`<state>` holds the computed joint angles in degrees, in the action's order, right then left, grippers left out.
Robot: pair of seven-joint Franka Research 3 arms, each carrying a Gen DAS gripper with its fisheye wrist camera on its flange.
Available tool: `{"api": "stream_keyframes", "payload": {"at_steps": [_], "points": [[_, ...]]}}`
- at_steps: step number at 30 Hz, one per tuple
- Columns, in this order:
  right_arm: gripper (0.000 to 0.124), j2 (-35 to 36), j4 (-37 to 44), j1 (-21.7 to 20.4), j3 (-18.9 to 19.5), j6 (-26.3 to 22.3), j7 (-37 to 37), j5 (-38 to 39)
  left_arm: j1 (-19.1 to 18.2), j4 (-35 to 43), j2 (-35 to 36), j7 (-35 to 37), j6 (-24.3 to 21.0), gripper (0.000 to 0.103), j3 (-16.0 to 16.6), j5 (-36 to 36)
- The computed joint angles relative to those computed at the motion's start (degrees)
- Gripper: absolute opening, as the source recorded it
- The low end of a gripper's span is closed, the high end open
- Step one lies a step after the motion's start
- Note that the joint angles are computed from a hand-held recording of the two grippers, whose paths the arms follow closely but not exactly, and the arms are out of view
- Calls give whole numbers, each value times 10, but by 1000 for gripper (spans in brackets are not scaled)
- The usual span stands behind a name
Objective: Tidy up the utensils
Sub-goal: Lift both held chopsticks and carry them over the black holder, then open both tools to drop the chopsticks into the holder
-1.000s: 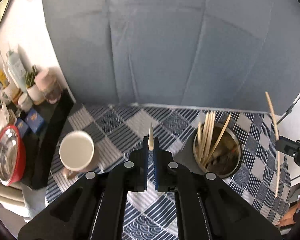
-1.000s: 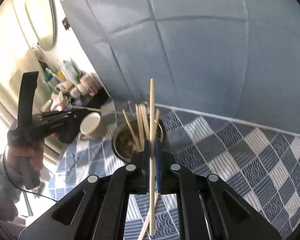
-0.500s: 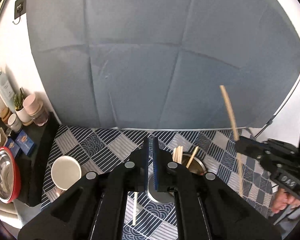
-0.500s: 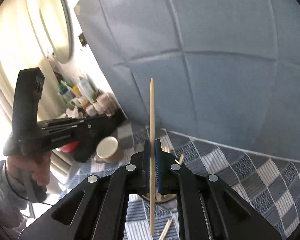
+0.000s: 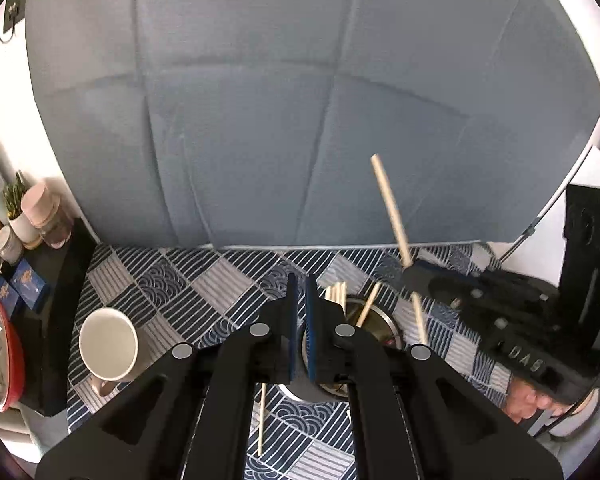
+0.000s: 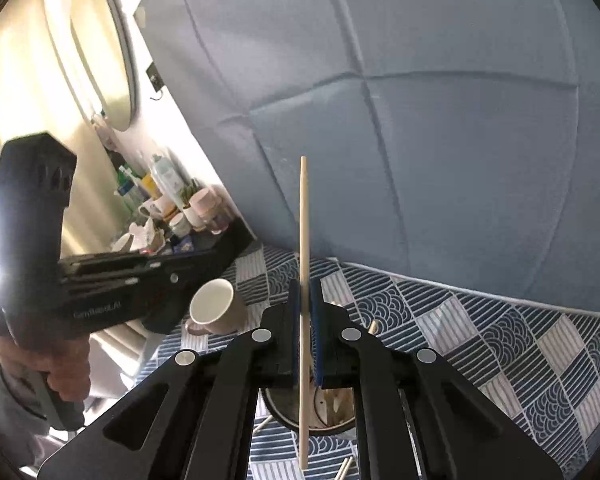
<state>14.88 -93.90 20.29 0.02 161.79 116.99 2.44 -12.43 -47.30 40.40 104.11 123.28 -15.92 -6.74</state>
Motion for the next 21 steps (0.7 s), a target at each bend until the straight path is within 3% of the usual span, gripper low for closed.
{"api": "stream_keyframes", "payload": {"at_steps": [4,6,9,11,14,16,21], "points": [[5,1,-25,15,-24,71,55,-25,0,20,18,-12,-18,4,4,2],[5,9,-27,32,-48,102,89,-48,1,15,17,-15,-17,4,7,6],[5,27,-28,82,-114,148,163,-100,4,21,25,-20,-24,4,10,9],[5,40,-28,90,-124,168,173,-96,4,27,32,-27,-29,4,14,14],[5,51,-31,119,-156,165,183,-97,8,24,39,-39,-37,4,18,18],[5,48,-48,114,-145,167,174,-83,11,13,40,-45,-40,4,19,20],[8,28,-98,144,-173,180,184,-81,21,-29,29,-49,-38,4,14,16]]}}
